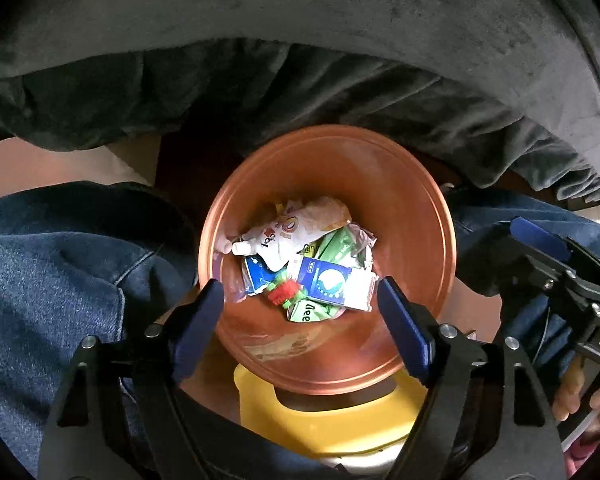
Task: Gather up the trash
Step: 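Drop the toy car and bottle cap into the orange bucket, opening both grippers, then grasp the green-and-yellow snack bag with the left gripper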
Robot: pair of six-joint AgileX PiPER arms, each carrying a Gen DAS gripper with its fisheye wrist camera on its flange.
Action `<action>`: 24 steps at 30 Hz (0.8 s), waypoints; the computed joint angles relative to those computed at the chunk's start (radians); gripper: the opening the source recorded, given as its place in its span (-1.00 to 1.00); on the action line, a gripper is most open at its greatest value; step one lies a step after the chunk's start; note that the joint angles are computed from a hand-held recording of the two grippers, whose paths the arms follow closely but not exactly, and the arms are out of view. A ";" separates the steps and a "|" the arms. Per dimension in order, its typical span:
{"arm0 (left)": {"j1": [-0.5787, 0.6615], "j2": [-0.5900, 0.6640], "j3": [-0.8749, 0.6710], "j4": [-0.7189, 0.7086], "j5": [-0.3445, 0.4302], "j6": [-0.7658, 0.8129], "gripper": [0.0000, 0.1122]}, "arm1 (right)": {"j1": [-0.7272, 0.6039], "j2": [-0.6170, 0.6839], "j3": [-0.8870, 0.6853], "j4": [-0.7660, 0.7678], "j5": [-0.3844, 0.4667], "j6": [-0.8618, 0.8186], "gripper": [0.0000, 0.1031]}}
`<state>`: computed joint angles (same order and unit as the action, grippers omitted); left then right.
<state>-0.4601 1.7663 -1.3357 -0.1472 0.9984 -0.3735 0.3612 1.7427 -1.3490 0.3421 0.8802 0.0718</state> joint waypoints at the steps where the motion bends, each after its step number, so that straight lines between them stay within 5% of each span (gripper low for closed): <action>1: -0.004 0.004 -0.007 0.005 0.003 -0.003 0.38 | -0.006 -0.006 0.003 0.004 0.004 -0.009 0.25; 17: -0.061 -0.116 -0.095 0.132 0.072 -0.032 0.38 | -0.016 -0.159 -0.043 -0.040 -0.016 -0.011 0.30; 24: -0.059 -0.147 -0.333 0.199 0.146 0.021 0.49 | -0.079 -0.206 -0.167 -0.035 -0.026 -0.038 0.38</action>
<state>-0.5189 1.6191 -1.6689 0.0520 1.1442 -0.3529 0.2822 1.5366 -1.5159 0.3069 0.8546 0.0339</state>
